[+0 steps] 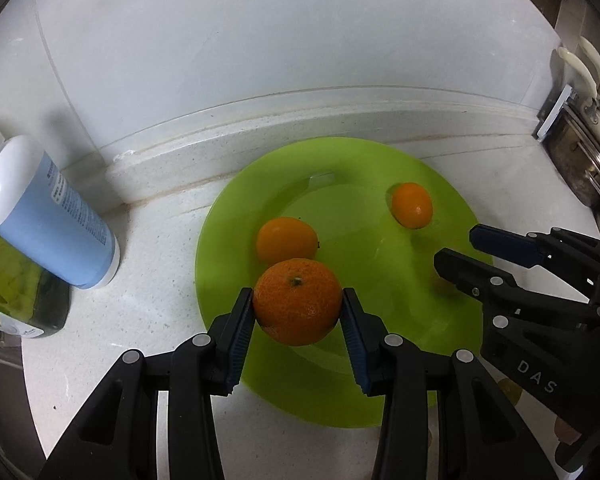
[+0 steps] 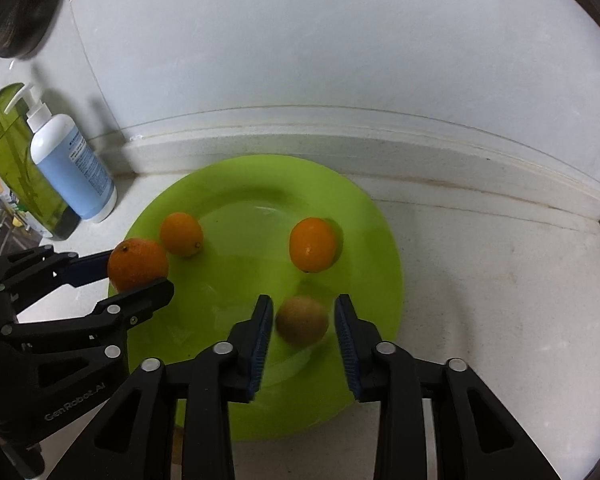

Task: Organize fruits
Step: 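Open the right gripper onto the plate, then open the left gripper, then withdraw both open tools from the plate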

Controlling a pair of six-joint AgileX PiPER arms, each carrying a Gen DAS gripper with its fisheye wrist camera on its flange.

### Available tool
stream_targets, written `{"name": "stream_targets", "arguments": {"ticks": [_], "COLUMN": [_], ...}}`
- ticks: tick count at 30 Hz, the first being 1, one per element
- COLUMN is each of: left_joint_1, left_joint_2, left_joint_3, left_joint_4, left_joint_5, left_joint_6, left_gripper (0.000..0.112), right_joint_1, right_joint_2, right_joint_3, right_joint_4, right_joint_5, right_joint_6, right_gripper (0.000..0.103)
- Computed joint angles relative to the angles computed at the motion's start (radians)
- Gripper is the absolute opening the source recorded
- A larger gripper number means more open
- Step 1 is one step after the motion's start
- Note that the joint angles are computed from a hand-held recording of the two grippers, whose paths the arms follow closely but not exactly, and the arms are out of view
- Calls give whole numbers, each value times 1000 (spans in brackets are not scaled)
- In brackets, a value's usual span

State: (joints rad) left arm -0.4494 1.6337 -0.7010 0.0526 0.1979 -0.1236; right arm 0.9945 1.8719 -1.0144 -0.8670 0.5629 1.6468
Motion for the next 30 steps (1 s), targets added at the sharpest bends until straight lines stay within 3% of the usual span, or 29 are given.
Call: {"name": "stream_targets", "arguments": {"ticks": [7, 10, 19, 24, 30], "left_joint_1": [-20, -19, -50, -69, -117], "left_joint_2": [-78, -134, -441, -660, -911], "left_joint_3": [35, 59, 188, 245, 286], "left_joint_4": [161, 156, 233, 245, 295], "left_joint_5": [-4, 5, 84, 191, 373], "left_joint_6": [-158, -165, -270, -283, -335], "left_gripper": [49, 52, 64, 68, 74], "right_joint_1": [31, 58, 218, 335, 478], "right_joint_2": [-19, -45, -130, -163, -185], "right_joint_3": [-1, 10, 6, -6, -42], "right_joint_4": [-17, -37, -96, -114, -115], "right_joint_5": [27, 53, 206, 310, 437], "right_joint_6": [40, 74, 199, 275, 341], "right_gripper": [37, 38, 38, 41, 41]}}
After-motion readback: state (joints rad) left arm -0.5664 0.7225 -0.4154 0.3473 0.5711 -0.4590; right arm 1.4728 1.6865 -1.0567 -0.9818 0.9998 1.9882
